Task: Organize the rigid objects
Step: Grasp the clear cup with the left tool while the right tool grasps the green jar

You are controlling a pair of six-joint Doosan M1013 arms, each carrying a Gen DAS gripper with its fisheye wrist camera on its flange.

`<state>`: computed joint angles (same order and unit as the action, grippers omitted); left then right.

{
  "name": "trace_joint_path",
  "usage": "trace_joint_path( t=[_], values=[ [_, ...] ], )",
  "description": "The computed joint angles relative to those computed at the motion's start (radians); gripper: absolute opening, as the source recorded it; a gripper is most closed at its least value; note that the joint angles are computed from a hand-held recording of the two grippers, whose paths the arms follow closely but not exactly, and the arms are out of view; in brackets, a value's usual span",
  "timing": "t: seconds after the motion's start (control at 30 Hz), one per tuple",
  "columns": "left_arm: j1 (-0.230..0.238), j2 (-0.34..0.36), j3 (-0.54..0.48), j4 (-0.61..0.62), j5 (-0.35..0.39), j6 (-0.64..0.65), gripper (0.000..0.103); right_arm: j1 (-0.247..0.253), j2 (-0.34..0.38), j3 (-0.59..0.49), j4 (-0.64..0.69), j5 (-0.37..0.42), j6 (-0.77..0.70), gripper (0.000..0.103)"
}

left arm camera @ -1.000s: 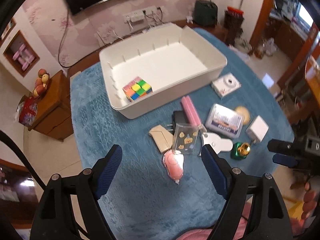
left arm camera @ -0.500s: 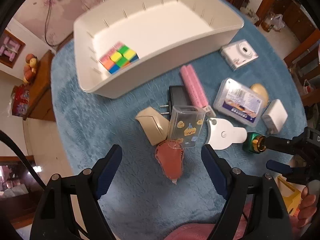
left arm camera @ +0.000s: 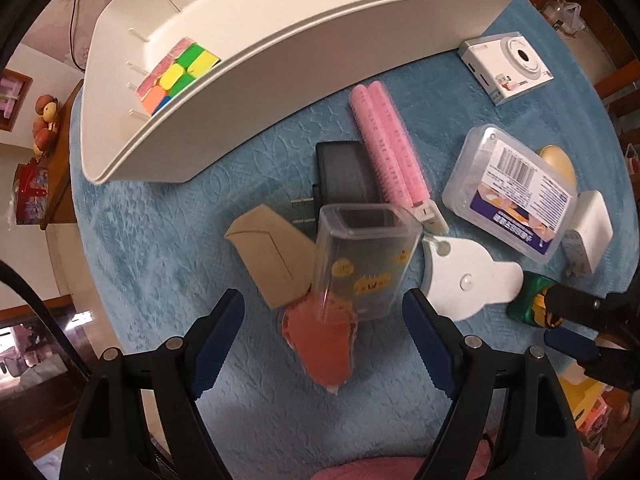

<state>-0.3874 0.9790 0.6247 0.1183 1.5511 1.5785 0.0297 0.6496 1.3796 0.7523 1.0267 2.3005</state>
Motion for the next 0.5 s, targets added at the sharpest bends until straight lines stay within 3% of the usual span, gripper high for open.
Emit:
trace_joint_path(
  t=[0.5],
  values=[
    [0.001, 0.066, -0.101, -0.031, 0.079, 0.025, 0.084, 0.002, 0.055, -0.091, -0.091, 0.132, 0.058, 0.050]
  ],
)
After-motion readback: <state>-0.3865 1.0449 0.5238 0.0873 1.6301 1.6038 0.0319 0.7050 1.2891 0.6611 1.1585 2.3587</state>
